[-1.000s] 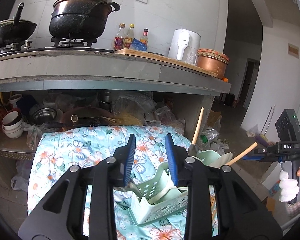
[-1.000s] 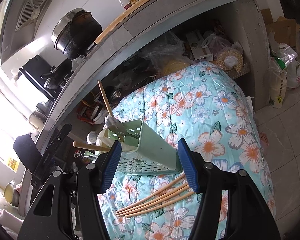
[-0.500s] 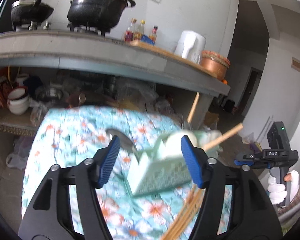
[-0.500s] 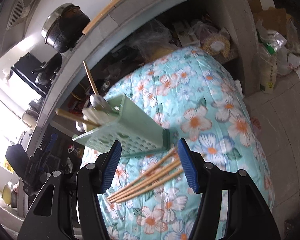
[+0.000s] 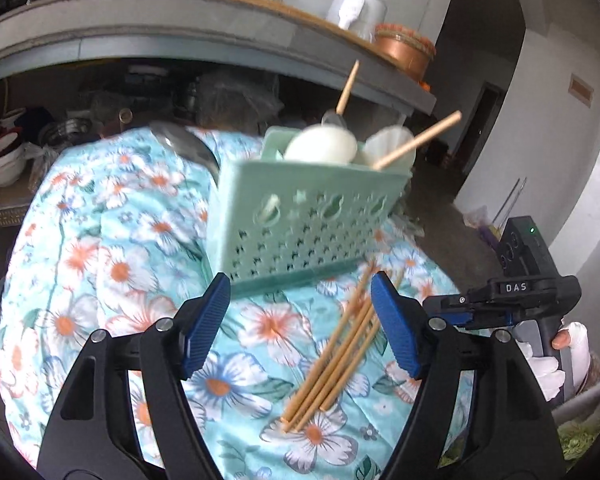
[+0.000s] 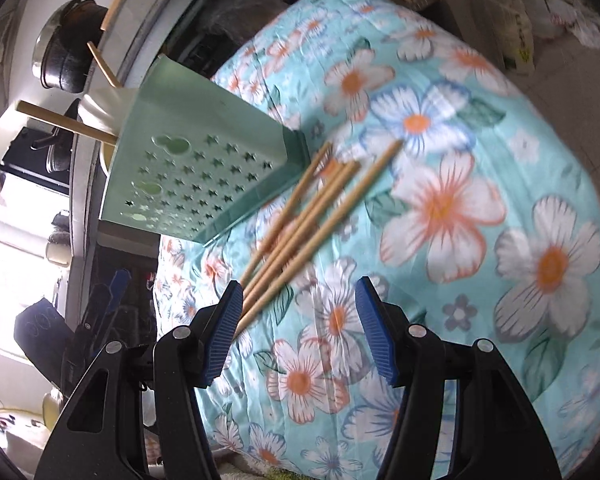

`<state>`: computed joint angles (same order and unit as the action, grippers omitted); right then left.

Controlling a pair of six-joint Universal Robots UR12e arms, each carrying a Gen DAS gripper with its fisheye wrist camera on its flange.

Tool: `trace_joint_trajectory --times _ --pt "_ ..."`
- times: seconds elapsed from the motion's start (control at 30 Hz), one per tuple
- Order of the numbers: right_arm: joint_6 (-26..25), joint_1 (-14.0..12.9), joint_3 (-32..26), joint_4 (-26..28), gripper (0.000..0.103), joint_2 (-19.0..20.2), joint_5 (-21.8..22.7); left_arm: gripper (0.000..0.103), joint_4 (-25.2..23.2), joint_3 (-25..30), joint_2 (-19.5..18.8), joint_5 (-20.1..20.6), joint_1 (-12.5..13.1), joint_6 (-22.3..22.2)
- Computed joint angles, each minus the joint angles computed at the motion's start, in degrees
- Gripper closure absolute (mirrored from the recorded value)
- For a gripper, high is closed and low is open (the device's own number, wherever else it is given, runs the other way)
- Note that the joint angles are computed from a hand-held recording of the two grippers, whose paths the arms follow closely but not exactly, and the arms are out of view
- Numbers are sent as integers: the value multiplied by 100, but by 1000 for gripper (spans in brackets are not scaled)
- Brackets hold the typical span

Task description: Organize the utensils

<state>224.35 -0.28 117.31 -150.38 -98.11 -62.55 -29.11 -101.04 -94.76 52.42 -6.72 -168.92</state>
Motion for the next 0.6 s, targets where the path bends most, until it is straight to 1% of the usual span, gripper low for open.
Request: trace_joint_trajectory --times 0.1,0.27,0.4,0.6 --pt "188 48 66 -217 46 48 78 34 -251 50 -34 51 -60 129" --pt "399 95 110 -396 46 129 167 33 -391 87 -85 180 -136 247" --pt "518 68 138 -521 46 160 263 29 -479 103 -119 285 -173 260" --pt "688 69 154 -771 46 247 286 28 -647 187 -172 337 -145 264"
